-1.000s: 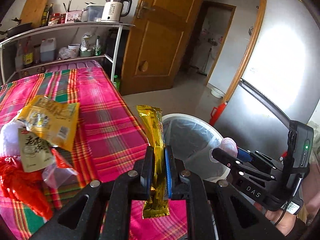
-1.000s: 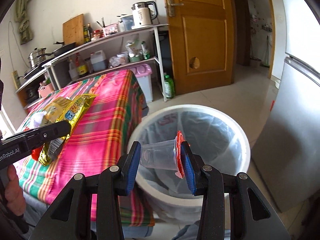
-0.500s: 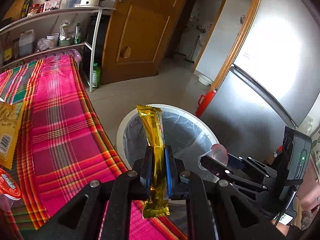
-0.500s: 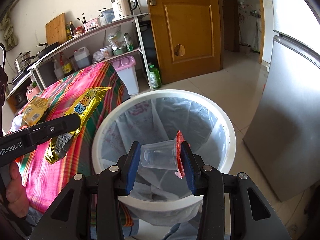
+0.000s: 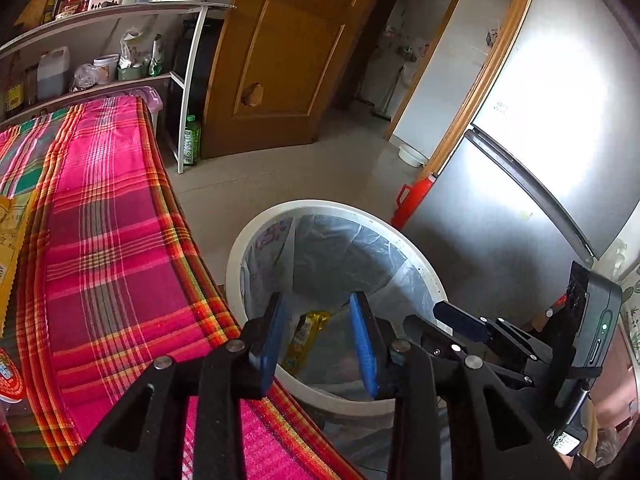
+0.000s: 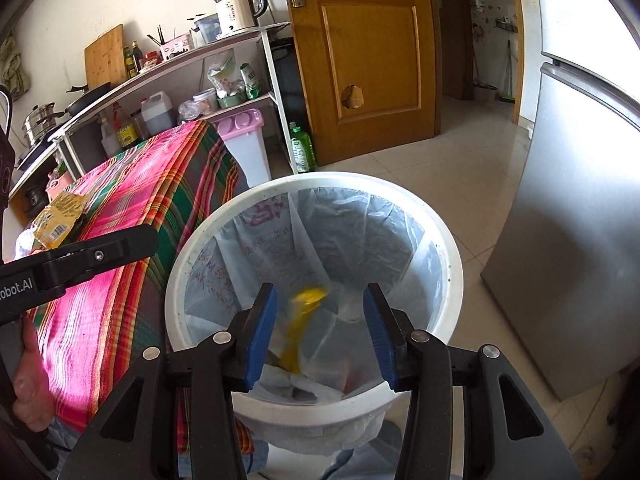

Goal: Collect trash
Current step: 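Carry both items over the white bin and open both tools to drop them, then move both open tools back over the table trash, then grasp the red plastic bag with the left tool while the right tool grasps the clear red-lidded box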

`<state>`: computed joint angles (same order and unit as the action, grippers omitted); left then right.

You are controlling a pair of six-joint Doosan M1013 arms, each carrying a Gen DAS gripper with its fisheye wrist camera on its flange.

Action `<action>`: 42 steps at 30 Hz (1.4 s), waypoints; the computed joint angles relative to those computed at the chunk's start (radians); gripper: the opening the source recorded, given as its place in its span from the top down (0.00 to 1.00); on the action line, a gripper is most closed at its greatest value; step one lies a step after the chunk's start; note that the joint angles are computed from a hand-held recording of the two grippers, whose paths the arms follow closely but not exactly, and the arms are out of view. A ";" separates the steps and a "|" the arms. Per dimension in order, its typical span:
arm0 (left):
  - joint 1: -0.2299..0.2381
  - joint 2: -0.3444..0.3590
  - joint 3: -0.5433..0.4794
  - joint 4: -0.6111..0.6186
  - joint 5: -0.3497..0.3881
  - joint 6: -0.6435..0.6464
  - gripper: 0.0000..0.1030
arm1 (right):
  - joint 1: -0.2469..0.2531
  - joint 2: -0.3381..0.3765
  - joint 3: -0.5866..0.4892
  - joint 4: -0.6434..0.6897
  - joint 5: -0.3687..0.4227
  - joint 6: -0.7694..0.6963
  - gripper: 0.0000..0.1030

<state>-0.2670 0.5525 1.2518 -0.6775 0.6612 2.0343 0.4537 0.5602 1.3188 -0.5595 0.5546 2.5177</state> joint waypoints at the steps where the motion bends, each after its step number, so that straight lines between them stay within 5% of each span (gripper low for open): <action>1: 0.001 -0.003 0.004 -0.004 -0.004 0.006 0.66 | 0.001 -0.002 0.001 -0.006 -0.001 0.004 0.55; 17: 0.030 -0.110 0.140 -0.085 -0.127 0.104 0.61 | 0.053 -0.056 0.033 -0.147 -0.039 0.083 0.55; 24: 0.055 -0.171 0.225 -0.118 -0.202 0.150 0.60 | 0.085 -0.056 0.018 -0.102 -0.067 -0.010 0.55; 42: 0.127 -0.256 0.355 0.131 -0.353 -0.134 0.54 | 0.122 0.001 -0.082 0.173 -0.118 -0.358 0.55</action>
<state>-0.1400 0.2967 1.6066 -0.5467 0.3085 1.8998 0.5757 0.5615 1.2369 -0.3867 0.4371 2.1600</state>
